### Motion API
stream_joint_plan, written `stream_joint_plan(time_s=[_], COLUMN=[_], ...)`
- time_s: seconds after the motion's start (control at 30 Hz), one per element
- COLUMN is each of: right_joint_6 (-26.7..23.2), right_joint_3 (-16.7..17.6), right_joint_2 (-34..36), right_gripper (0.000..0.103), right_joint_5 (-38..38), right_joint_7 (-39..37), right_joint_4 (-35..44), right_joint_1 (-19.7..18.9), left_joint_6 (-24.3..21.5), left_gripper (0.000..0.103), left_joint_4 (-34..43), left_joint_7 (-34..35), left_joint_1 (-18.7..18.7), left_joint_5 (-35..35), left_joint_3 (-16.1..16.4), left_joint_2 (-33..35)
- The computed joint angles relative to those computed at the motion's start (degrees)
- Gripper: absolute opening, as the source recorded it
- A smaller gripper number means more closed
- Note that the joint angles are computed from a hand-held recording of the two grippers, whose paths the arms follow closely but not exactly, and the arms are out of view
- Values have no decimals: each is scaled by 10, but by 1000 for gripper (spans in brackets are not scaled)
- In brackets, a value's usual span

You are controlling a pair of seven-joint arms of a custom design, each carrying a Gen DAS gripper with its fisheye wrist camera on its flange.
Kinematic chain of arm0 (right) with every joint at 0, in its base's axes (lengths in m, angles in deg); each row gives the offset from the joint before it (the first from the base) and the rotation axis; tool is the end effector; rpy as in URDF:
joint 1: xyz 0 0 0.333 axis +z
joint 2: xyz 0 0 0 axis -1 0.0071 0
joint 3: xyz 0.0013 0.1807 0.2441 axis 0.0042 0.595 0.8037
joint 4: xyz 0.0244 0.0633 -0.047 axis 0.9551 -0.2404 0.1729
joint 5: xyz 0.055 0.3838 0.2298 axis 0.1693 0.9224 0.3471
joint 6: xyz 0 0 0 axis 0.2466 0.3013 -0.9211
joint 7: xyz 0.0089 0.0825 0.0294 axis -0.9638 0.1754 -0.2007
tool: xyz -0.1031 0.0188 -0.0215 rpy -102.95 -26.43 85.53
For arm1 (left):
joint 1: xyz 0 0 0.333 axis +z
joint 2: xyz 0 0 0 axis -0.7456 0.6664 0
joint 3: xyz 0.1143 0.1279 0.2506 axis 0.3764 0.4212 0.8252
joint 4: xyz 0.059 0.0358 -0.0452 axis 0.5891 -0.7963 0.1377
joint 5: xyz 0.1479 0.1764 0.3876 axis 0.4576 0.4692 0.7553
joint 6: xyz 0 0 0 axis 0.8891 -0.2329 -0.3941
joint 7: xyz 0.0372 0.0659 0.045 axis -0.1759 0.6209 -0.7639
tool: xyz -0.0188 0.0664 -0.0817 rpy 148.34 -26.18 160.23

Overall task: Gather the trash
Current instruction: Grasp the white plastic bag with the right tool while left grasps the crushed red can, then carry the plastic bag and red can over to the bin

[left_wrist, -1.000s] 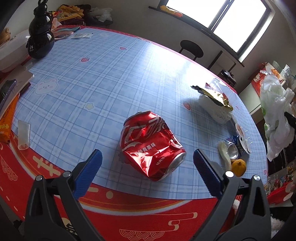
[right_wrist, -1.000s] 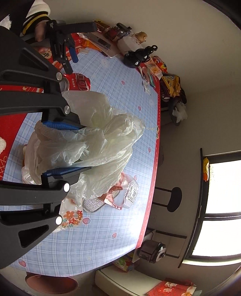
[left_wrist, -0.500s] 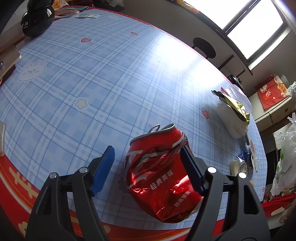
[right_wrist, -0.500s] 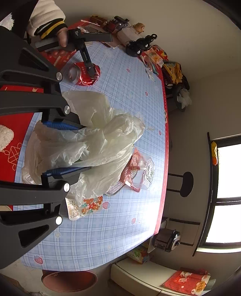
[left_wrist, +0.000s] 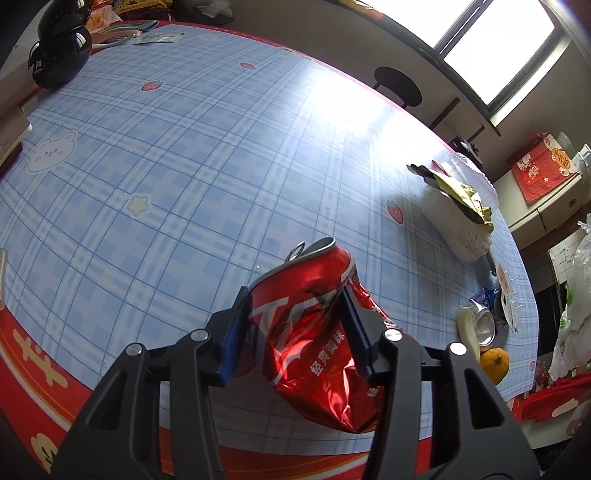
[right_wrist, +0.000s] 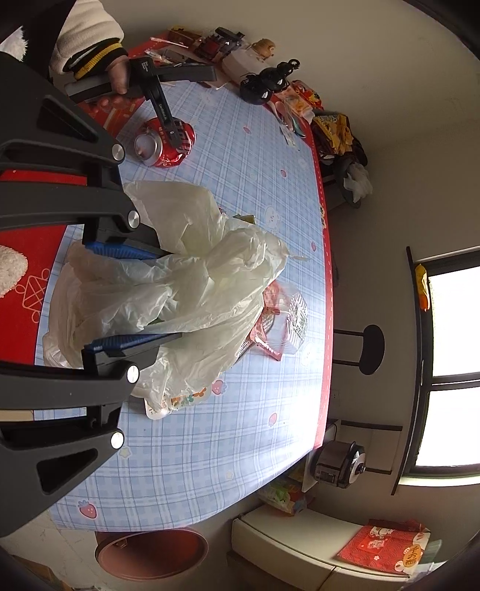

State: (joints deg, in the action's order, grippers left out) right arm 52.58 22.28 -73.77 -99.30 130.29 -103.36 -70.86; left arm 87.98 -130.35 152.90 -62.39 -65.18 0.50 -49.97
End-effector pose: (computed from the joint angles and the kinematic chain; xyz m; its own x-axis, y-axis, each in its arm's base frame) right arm 0.4256 0.1963 0.5971 -0.0189 -0.9891 -0.1458 -0.7755 0.1065 -0.6223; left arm 0.4924 -0.2503 0.4445 0.0060 -0.9309 0.3652 -0.8748 -0.1818 -0.4491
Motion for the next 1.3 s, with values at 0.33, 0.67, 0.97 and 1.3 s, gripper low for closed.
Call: stream_joint_plan(time_s=[0.33,0.67,0.97,1.3], right_joint_6=[32,47,33,15], right_joint_3=[-11,-32,-61,-124], right_joint_2=[-39,-111,-218,-291], right_gripper=[34,34,34,34], right_joint_5=[2,1,-26,-73], right_joint_7=[0,-13,-18,-56], right_joint_4=[-31,-74,-129,-173], right_joint_1=[-8,-36,-119,-265], left_joint_6=[-2,14,25,-10], left_gripper=[48,48,48,48], left_joint_4=[2,74,206,396], left_joint_7=[-11,-54,-89,-142], left_joint_1=[5,9,-13,-95], left_joint_5=[29,102,178,314], left_joint_3=[-15,-59,-96,-105], left_joint_2=[-60,-64,20,168])
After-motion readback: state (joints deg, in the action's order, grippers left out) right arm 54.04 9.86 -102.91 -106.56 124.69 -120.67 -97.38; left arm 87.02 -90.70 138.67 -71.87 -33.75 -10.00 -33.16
